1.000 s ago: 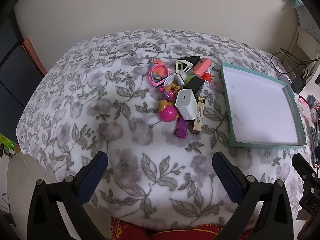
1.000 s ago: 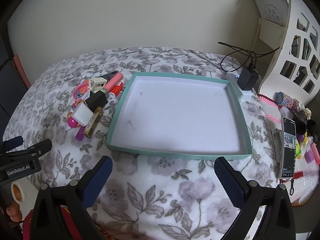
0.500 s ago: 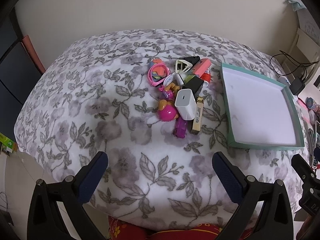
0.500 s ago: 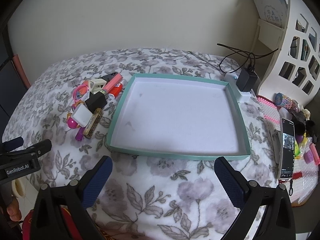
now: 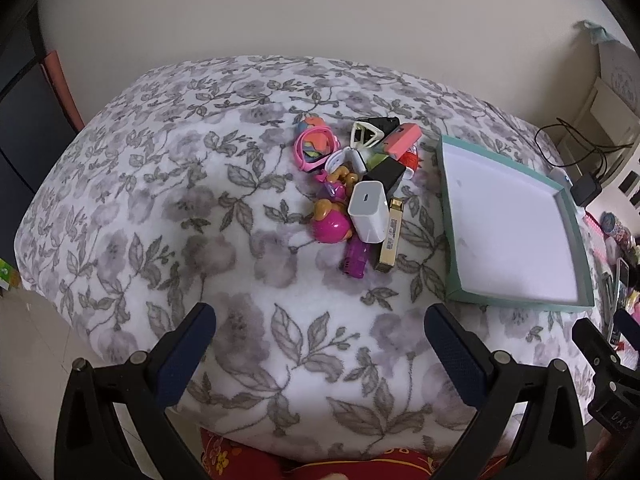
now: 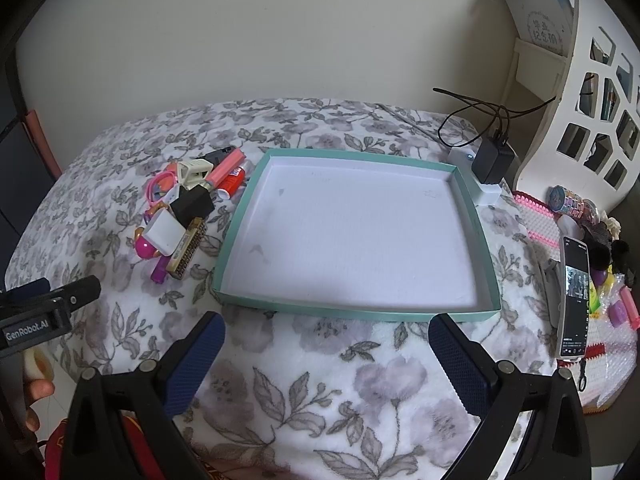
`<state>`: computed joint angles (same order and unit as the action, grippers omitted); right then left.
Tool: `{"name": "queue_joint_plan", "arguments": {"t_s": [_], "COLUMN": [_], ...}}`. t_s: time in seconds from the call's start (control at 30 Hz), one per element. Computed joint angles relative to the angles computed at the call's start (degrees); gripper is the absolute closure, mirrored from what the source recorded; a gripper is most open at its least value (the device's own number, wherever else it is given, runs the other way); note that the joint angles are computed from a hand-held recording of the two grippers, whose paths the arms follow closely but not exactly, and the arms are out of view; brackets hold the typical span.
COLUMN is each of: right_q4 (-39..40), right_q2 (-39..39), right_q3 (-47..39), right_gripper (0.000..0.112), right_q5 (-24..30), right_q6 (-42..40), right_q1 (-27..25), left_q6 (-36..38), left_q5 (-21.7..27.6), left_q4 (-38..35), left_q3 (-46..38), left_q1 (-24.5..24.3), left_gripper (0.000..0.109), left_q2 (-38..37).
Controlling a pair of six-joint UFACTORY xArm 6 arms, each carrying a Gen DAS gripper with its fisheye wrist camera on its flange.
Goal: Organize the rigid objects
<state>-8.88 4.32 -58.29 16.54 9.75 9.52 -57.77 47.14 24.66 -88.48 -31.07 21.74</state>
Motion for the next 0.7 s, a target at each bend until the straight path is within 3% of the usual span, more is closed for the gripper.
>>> {"name": "queue_joint_plan", "arguments": {"t_s": [0.7], "right_q4": [0.3], "right_q2": [0.0], "right_q3": [0.2], "right_gripper": [0.009], "right_q5": [-0.3], "right_q6": [-0.2], "right_q1": [-0.1], "left_q6": [0.3], "left_q5": [-1.2], "left_q4": [-0.4], "left_q3": [0.4], "left_q1": [0.0], "left_gripper": [0.006], "left_q2": [-0.1]}}
